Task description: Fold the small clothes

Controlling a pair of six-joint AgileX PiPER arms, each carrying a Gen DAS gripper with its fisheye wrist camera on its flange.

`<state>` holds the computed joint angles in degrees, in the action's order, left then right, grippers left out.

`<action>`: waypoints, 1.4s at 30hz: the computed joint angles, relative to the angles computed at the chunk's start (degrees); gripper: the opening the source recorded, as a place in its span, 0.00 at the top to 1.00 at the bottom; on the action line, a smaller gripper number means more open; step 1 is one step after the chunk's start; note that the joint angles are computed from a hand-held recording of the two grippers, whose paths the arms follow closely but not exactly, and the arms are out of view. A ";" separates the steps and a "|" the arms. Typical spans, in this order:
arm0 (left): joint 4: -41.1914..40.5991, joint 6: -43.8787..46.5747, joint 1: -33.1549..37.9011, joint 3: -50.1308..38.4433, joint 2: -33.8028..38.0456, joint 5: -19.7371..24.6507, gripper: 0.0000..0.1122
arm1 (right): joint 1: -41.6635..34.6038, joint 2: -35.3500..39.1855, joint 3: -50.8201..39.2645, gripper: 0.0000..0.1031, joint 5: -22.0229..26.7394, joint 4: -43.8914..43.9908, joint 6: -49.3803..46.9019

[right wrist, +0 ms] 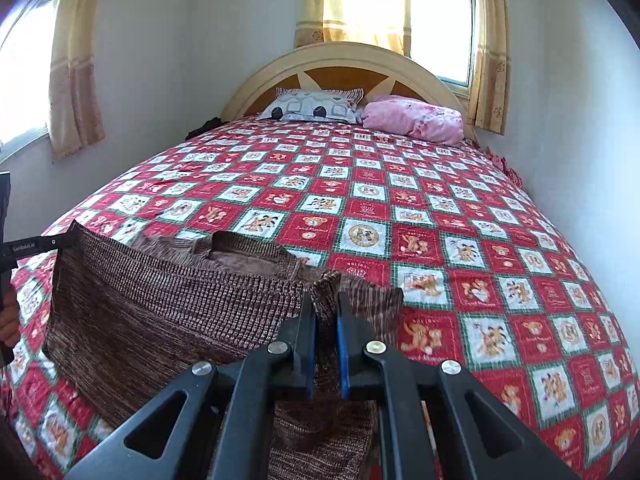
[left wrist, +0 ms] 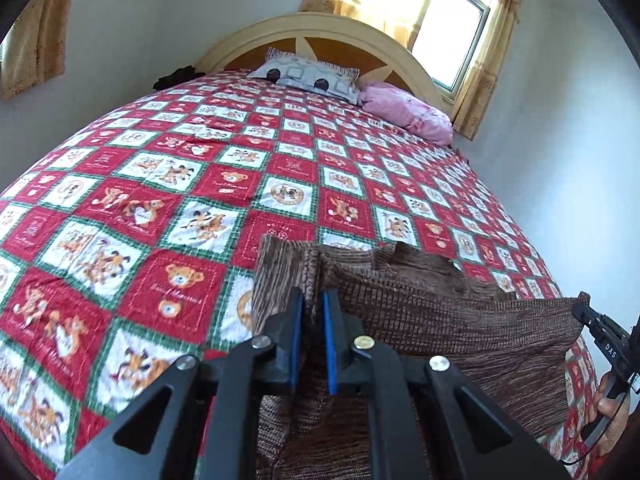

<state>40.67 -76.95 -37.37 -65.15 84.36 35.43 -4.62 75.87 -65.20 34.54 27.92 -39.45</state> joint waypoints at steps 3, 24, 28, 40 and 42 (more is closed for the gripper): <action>-1.88 2.80 2.18 -2.82 2.98 -0.48 0.91 | 1.78 3.30 -2.51 0.92 -1.85 -2.74 1.68; -15.47 13.50 15.06 -21.75 26.73 -1.08 0.95 | 5.13 31.33 -21.24 0.92 -9.70 -18.80 21.69; -15.49 13.56 14.94 -19.72 25.31 -3.18 0.95 | 6.27 35.35 -25.00 0.92 -5.63 -25.84 27.43; -19.07 31.32 6.61 -24.18 21.64 3.36 0.60 | 2.40 22.52 -11.97 0.61 -19.82 -18.84 29.00; -17.90 31.81 4.82 -24.66 22.26 3.48 0.52 | 1.71 18.75 -9.58 0.61 -16.98 -9.01 18.00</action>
<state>22.77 -45.14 -32.55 -89.81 106.62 38.91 -2.92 94.63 -74.78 17.56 18.91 -21.45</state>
